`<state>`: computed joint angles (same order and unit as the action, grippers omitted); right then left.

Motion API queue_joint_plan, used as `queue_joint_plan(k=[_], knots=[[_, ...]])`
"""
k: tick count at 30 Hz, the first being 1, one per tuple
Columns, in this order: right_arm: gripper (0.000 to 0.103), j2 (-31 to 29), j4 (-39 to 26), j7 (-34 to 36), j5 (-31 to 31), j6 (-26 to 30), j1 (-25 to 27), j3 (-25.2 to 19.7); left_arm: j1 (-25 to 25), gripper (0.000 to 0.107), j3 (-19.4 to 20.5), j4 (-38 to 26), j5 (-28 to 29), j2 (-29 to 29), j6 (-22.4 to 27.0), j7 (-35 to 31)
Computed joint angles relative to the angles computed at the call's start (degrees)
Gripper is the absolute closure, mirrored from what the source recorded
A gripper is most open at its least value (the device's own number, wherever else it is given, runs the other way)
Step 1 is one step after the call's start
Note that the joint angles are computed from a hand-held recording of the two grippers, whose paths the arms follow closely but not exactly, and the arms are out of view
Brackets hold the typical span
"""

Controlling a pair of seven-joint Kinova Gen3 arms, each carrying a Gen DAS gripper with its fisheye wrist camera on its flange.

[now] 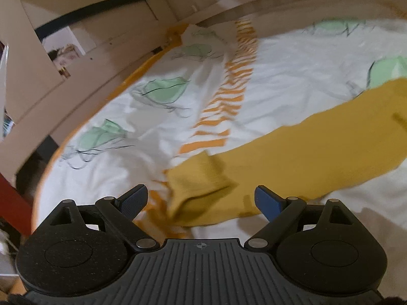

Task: Fold small clothes

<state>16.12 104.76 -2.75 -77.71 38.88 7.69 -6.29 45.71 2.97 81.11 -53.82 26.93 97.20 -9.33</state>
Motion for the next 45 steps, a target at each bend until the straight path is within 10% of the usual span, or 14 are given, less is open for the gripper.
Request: queue_joint_plan(k=[9, 13, 16, 21, 28, 45], knots=[[0.001, 0.2, -0.2, -1.8, 1.8, 1.0, -0.3, -0.2, -7.1, 0.020, 3.6, 1.4, 2.8, -0.4, 0.3, 2.1], [0.001, 0.3, -0.2, -2.3, 2.3, 1.2, -0.3, -0.3, -15.4, 0.065, 10.7, 3.6, 4.1, -2.5, -2.5, 7.3], [0.001, 0.5, -0.4, -3.0, 2.8, 1.5, -0.2, -0.3, -13.9, 0.102, 5.9, 7.6, 6.8, -7.2, -9.5, 14.3], [0.001, 1.0, -1.6, -5.7, 3.9, 2.6, 0.2, -0.2, -5.1, 0.104, -3.0, 11.8, 5.8, -13.4, -16.4, 25.1], [0.001, 2.0, -5.4, -14.2, 8.4, 4.8, 0.9, 0.1, -7.6, 0.104, 5.3, 6.4, -0.7, -14.8, -16.5, 26.7], [0.001, 4.5, -10.3, -17.9, 10.8, 5.6, 5.5, -1.3, -2.0, 0.104, 2.0, -25.1, -5.3, -0.8, -32.1, 9.0]])
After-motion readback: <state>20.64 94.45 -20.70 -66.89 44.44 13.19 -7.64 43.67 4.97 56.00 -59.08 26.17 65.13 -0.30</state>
